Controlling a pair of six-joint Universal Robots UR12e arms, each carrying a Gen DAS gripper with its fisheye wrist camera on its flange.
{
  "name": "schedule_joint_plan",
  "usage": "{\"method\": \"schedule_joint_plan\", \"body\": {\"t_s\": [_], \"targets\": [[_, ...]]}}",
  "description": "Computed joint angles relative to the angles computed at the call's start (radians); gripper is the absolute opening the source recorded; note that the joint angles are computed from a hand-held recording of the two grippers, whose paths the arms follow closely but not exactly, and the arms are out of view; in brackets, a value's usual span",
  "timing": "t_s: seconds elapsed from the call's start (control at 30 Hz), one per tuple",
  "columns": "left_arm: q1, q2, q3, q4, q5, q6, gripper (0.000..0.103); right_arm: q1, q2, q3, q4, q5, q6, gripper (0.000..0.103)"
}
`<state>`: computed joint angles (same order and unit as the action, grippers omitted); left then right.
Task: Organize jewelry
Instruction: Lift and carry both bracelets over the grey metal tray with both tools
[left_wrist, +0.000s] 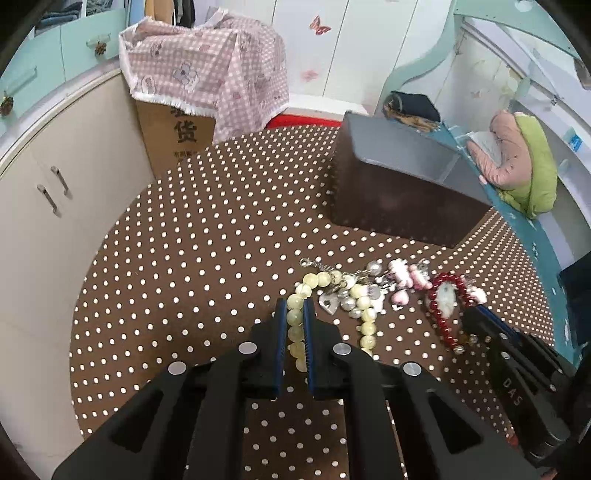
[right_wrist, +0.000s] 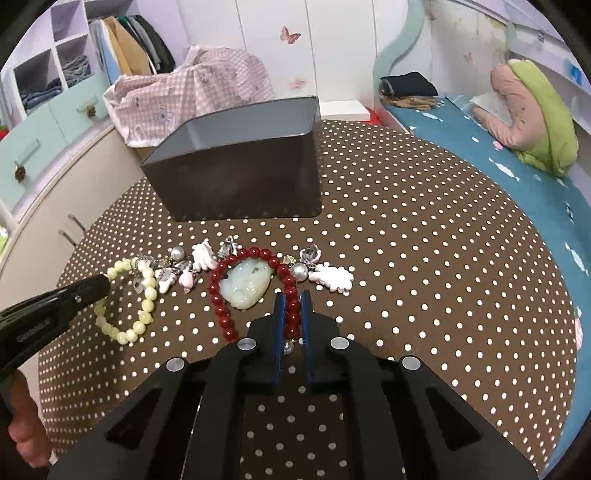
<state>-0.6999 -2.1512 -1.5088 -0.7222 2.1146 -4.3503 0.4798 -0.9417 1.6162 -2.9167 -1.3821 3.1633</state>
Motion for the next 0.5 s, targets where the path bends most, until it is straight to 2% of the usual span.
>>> {"method": "schedule_joint_plan", "body": {"t_s": [0.2,0.37,0.5], "targets": [[-0.02,0.009,0.004,0.007,0.076,0.019,0.008,-0.006,-0.02,0.022,-0.046,0.013,-0.001,0.009],[-0.035,0.013,0.013,0.022,0.156,0.08,0.008,-0.007,-0.041,0.042,-0.109,-0.002,-0.012,0.009],[-0.036,0.018,0.016,0.048,0.184,0.119,0.008,-0.01,-0.055,0.048,-0.136,0.002,-0.011,0.009]]}}
